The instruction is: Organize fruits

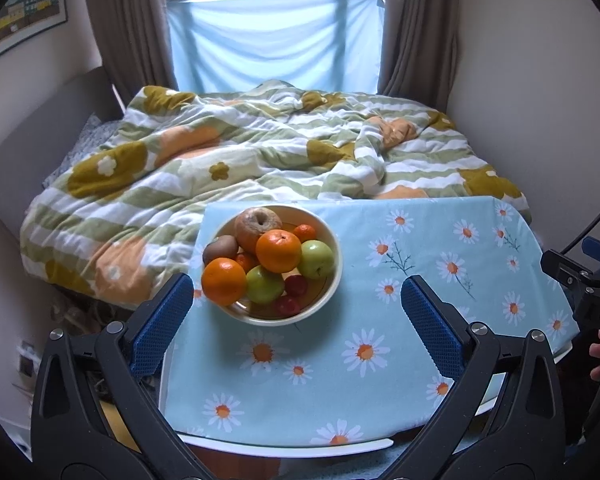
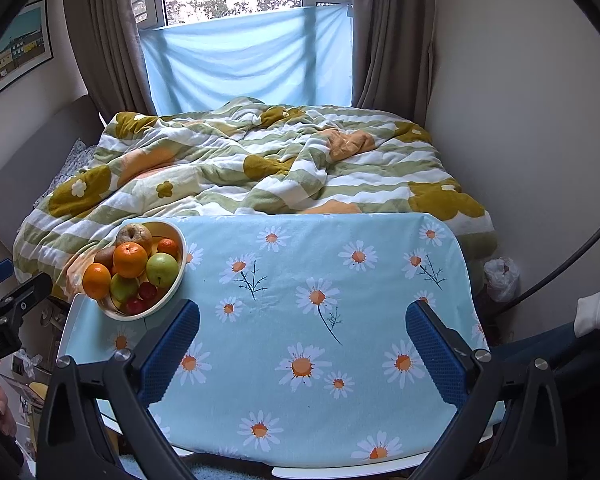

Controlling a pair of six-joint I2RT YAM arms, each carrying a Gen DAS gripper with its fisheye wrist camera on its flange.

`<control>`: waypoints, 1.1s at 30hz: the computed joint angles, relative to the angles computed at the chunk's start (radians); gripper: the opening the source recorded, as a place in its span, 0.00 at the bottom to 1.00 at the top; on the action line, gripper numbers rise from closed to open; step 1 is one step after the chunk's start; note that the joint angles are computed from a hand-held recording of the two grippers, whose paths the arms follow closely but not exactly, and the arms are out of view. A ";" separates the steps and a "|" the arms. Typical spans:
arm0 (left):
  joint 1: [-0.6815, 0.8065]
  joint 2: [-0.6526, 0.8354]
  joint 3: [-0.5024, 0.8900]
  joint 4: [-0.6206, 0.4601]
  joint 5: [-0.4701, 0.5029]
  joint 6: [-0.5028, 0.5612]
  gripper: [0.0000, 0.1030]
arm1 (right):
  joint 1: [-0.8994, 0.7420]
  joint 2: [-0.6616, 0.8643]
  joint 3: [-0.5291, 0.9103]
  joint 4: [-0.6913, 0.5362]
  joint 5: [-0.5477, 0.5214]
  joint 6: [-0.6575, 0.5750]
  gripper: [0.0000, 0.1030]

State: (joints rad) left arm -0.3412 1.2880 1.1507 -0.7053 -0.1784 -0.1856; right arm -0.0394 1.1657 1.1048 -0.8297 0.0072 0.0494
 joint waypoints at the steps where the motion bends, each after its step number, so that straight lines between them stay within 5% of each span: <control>1: -0.001 -0.004 -0.004 0.001 0.000 -0.002 1.00 | -0.002 0.003 0.003 -0.001 -0.001 -0.001 1.00; 33: 0.009 -0.022 -0.016 0.002 0.002 0.000 1.00 | 0.000 0.009 0.037 -0.014 0.003 0.001 1.00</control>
State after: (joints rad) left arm -0.3322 1.2664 1.1347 -0.7038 -0.1763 -0.1851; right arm -0.0393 1.1751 1.1418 -0.8441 0.0099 0.0502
